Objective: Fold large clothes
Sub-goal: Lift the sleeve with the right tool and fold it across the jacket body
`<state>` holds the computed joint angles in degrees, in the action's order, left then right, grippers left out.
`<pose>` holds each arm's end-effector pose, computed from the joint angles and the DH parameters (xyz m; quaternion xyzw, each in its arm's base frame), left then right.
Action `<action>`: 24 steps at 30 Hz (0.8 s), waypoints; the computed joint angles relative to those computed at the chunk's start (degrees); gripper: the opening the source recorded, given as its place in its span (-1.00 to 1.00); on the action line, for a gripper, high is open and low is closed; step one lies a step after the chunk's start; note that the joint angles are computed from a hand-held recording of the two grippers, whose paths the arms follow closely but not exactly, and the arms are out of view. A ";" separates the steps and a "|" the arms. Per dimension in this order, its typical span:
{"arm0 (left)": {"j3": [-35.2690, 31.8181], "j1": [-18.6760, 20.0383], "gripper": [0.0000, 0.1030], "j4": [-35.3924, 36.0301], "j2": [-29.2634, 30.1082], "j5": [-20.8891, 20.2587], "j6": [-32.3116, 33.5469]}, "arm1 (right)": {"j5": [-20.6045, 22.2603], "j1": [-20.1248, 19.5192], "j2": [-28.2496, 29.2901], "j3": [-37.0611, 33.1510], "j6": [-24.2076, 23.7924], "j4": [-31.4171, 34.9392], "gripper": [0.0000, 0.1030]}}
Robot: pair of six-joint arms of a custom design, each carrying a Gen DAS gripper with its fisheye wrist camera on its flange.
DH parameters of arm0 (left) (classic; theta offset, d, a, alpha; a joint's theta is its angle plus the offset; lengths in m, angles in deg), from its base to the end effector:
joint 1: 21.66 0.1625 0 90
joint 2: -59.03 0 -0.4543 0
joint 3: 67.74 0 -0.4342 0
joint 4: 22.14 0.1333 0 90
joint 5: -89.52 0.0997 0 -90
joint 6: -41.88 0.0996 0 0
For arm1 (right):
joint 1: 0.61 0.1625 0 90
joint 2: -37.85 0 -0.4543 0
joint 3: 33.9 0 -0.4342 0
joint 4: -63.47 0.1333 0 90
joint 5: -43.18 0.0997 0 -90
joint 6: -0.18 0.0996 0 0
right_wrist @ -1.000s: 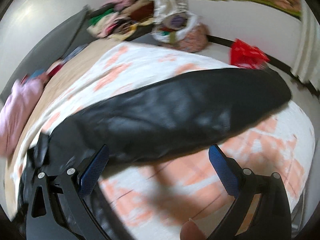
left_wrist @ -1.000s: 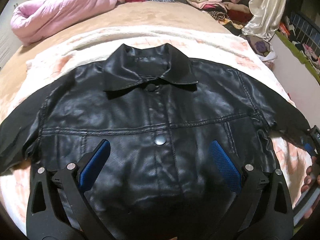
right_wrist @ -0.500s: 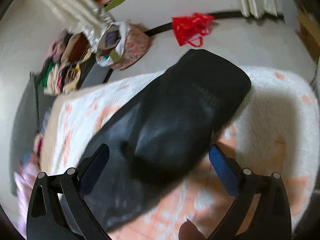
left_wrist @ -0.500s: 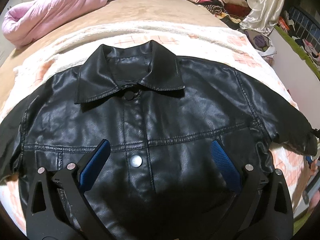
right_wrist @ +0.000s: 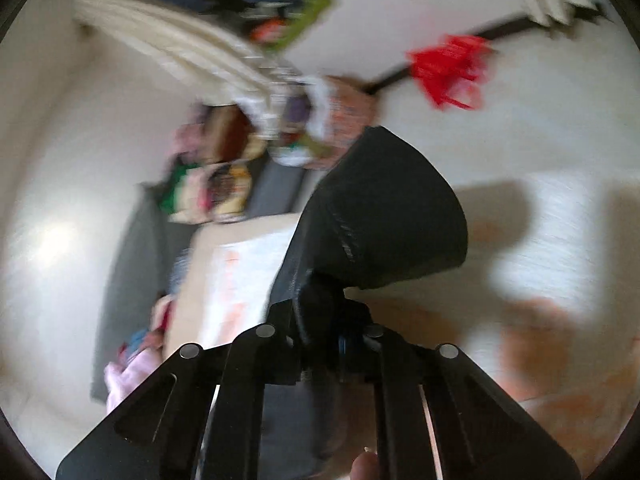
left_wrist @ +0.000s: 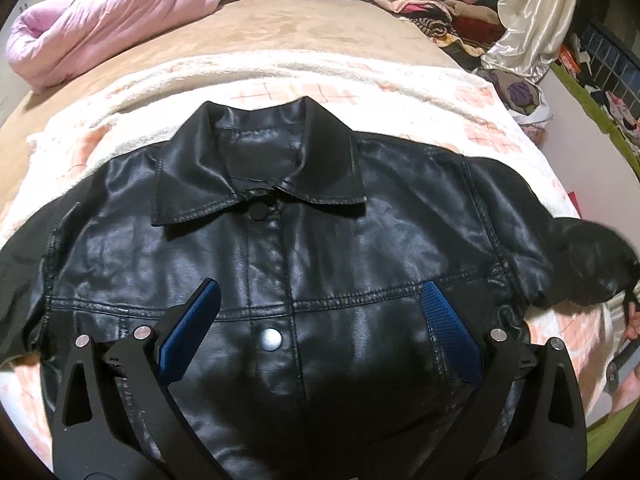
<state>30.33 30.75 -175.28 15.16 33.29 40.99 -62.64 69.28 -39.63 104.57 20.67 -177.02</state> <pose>-0.2731 -0.6641 0.0589 0.2788 0.9126 -0.1658 0.2488 -0.0398 -0.4175 0.3251 -0.3349 -0.6261 0.6976 0.0954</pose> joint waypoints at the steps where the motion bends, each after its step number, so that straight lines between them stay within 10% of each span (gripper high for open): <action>1: -0.06 0.11 0.82 0.26 -0.45 -0.20 -0.19 | 0.34 1.35 -0.08 -0.22 -2.66 -0.65 -0.79; 12: -0.95 2.41 0.82 3.08 -5.79 -6.91 -1.40 | -0.63 22.81 6.22 -12.60 -28.15 9.55 -0.82; 24: 0.62 7.98 0.82 -0.16 -14.65 -16.65 -3.82 | 6.90 33.79 16.46 -21.18 -38.17 20.25 -0.82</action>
<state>30.95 38.73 -175.45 0.50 16.64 37.17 -55.74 103.07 -23.17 83.39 -17.50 -156.77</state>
